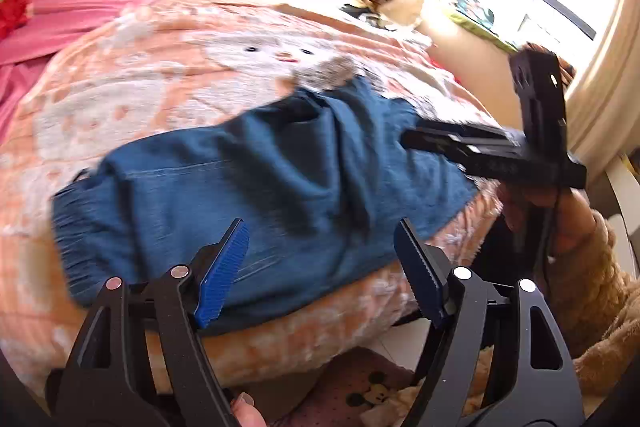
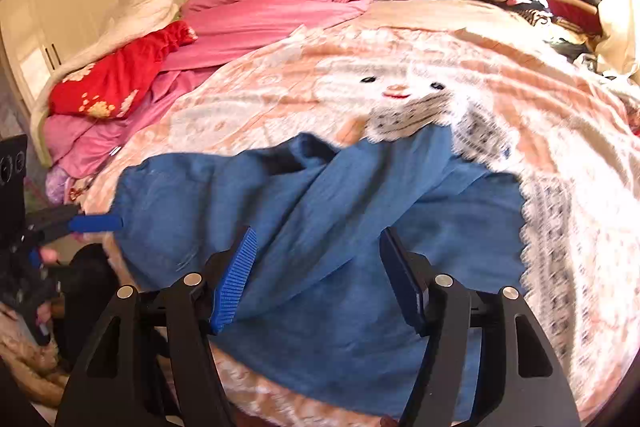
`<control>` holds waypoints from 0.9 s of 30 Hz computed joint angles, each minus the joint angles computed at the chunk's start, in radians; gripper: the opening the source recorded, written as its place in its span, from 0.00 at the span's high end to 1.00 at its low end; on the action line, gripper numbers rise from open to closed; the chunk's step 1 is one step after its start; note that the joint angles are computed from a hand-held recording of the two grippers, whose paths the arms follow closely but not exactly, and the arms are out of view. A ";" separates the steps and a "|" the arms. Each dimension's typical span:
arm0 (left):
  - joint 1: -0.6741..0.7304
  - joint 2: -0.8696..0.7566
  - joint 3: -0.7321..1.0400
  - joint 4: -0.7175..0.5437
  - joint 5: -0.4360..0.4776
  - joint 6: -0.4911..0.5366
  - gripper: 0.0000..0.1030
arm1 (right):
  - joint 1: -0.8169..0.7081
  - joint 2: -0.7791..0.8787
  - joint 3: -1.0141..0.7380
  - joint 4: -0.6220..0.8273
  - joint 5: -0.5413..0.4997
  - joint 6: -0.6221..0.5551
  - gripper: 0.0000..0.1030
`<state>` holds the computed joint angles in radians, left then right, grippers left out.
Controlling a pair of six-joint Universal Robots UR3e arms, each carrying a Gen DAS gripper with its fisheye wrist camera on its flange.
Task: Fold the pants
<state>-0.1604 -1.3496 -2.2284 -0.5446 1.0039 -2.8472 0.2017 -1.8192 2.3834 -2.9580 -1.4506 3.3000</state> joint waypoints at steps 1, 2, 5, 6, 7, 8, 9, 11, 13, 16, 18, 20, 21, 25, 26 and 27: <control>-0.041 -0.048 0.027 0.020 0.006 -0.011 0.35 | -0.037 -0.024 0.009 0.017 0.015 -0.024 0.39; -0.076 -0.095 0.053 0.037 0.012 -0.019 0.35 | -0.062 -0.031 0.005 0.031 0.022 -0.040 0.39; -0.175 -0.236 0.150 0.083 0.048 -0.050 0.35 | -0.125 -0.010 -0.024 0.037 0.048 -0.077 0.39; -0.193 -0.275 0.180 0.086 0.047 -0.056 0.35 | -0.147 -0.003 -0.042 0.053 0.061 -0.099 0.39; -0.209 -0.317 0.212 0.089 0.041 -0.065 0.35 | -0.150 0.020 -0.073 0.065 0.050 -0.115 0.39; -0.220 -0.359 0.246 0.087 0.038 -0.078 0.35 | -0.149 0.058 -0.116 0.072 0.038 -0.133 0.39; -0.227 -0.394 0.279 0.078 0.035 -0.088 0.38 | -0.145 0.091 -0.151 0.077 0.030 -0.141 0.38; -0.243 -0.473 0.353 0.071 0.039 -0.124 0.43 | -0.157 0.163 -0.231 0.102 0.052 -0.170 0.35; -0.266 -0.537 0.422 0.064 0.083 -0.161 0.43 | -0.146 0.259 -0.337 0.133 0.039 -0.172 0.35; -0.278 -0.622 0.500 0.056 0.112 -0.222 0.55 | -0.109 0.425 -0.532 0.216 -0.023 -0.195 0.35; -0.269 -0.652 0.520 0.060 0.093 -0.249 0.67 | -0.091 0.542 -0.670 0.289 -0.042 -0.223 0.35; -0.262 -0.658 0.519 0.069 0.063 -0.252 0.71 | -0.073 0.657 -0.816 0.387 -0.087 -0.209 0.35; -0.259 -0.658 0.521 0.066 0.048 -0.246 0.72 | -0.067 0.709 -0.884 0.431 -0.108 -0.189 0.35; -0.265 -0.655 0.518 0.060 0.031 -0.218 0.72 | -0.044 0.864 -1.079 0.533 -0.193 -0.164 0.36; -0.266 -0.656 0.517 0.065 0.029 -0.221 0.72 | -0.043 0.886 -1.097 0.537 -0.202 -0.170 0.42; -0.262 -0.656 0.516 0.068 0.024 -0.223 0.72 | -0.046 0.901 -1.102 0.529 -0.203 -0.183 0.55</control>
<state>-0.4228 -2.0054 -1.7128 -0.4769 1.0281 -3.0700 0.1557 -0.9186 1.2815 -2.4287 -1.6539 3.1171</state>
